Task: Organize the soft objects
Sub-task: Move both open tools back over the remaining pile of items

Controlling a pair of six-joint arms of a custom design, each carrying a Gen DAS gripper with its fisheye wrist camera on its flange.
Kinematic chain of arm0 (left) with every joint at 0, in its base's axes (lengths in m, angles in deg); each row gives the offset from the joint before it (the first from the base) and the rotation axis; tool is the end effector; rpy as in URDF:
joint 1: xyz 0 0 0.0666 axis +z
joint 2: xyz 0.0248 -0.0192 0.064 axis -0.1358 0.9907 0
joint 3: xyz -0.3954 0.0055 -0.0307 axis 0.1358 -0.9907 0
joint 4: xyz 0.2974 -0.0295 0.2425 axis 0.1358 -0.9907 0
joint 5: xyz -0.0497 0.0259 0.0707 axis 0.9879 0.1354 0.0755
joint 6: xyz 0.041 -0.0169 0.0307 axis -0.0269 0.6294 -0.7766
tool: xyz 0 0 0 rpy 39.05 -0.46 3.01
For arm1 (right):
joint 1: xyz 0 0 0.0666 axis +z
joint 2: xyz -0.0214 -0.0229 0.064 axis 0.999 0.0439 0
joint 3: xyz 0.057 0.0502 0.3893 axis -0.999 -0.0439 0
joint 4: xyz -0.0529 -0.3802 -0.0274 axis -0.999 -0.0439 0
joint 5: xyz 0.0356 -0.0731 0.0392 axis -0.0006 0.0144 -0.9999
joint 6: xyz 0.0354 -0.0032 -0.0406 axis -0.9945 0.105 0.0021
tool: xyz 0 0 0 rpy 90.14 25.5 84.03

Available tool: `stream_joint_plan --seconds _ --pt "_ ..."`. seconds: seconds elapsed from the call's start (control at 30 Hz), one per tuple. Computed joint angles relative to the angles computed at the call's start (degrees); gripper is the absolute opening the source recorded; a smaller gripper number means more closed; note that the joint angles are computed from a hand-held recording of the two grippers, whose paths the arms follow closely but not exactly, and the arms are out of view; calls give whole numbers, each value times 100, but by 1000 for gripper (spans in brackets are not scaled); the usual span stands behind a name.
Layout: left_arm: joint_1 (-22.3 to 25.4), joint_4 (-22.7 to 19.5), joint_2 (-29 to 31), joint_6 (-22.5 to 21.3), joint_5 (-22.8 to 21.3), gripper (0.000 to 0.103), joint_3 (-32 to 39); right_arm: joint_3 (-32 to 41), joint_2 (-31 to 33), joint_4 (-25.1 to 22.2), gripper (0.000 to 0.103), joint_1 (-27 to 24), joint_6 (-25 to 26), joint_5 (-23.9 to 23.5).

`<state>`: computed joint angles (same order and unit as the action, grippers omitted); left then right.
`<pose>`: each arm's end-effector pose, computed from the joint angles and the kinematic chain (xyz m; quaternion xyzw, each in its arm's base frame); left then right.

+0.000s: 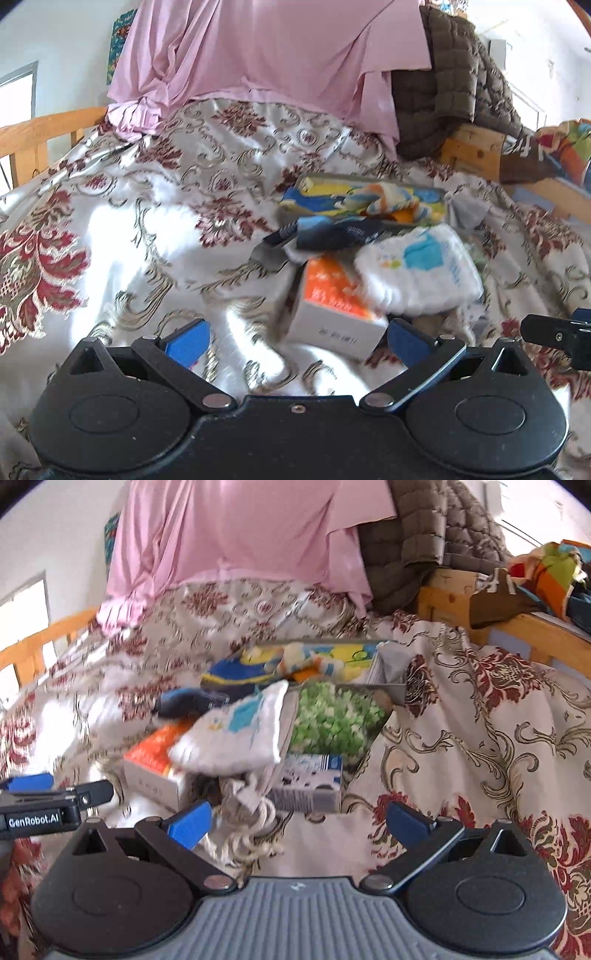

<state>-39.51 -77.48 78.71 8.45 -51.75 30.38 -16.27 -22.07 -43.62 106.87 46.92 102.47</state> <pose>0.3291 -0.1945 0.3952 0.0746 0.8654 -0.1009 0.4851 0.2812 0.0849 0.4172 0.0588 0.8877 -0.0241 0.4560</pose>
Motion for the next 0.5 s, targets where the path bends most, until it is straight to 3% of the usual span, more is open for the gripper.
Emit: stream_joint_plan --seconds 0.5 --pt "13 -195 74 -186 -321 102 -7 135 240 -295 102 32 196 -169"
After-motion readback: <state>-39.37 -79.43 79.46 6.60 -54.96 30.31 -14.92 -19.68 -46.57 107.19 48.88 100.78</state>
